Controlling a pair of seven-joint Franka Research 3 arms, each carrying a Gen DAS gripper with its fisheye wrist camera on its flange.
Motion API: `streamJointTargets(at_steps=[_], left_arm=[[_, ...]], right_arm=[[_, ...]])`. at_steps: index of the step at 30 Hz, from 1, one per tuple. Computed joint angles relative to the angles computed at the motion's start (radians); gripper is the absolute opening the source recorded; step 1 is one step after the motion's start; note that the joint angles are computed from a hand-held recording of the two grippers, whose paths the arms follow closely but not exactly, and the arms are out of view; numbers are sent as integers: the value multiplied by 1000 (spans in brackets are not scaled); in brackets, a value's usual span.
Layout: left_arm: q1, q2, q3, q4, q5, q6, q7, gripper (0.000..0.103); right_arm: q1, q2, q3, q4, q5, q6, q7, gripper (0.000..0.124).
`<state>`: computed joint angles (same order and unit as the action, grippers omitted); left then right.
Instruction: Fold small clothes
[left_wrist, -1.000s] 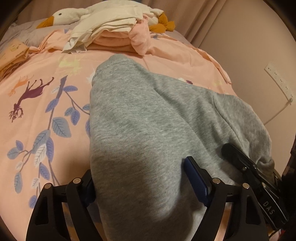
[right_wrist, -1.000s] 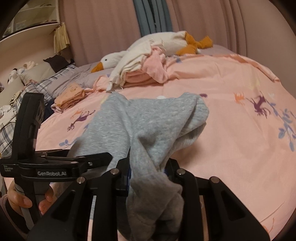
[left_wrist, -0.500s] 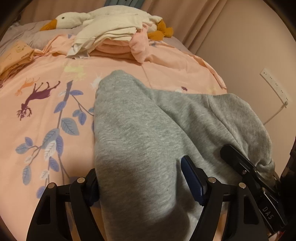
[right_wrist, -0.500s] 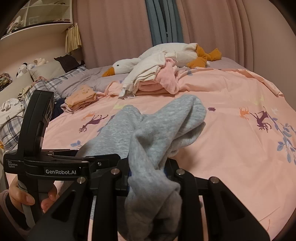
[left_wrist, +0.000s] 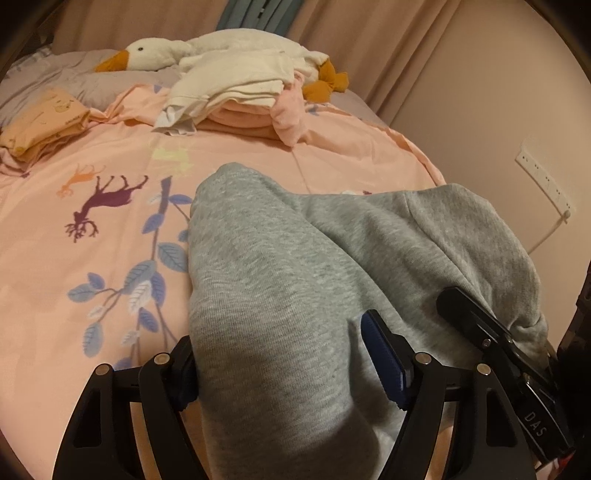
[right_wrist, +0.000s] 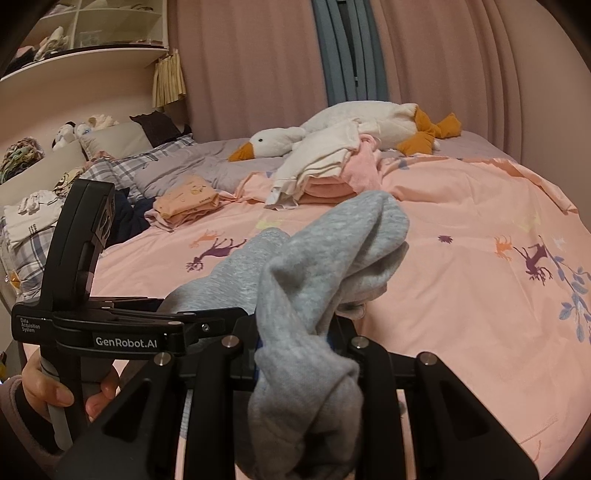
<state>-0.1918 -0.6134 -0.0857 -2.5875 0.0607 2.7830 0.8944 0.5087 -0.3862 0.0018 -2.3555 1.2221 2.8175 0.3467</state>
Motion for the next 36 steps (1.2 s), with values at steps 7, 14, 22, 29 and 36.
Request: streamJointTargets(at_steps=[7,14,22,29,36], left_arm=[[27,-63,-4,-28,20,-23,-21,76],[52,-117,8,-56,37,-41,-31,76],[78,-164,22,-86,46,-53,-38,76],[100,-208,36,-115,50,-68,-36,76],[121,-226,49,-132,52,-74,-30,76]], right_arm=[[25,-6,15,9,27,2,-21,25],[44,9,30,34,34,-2,-28,25],[64,32,54,59,38,-2,-30,25],[78,51,69,79,33,-6,-25,25],[91,80,84,103,28,-6,-21,25]])
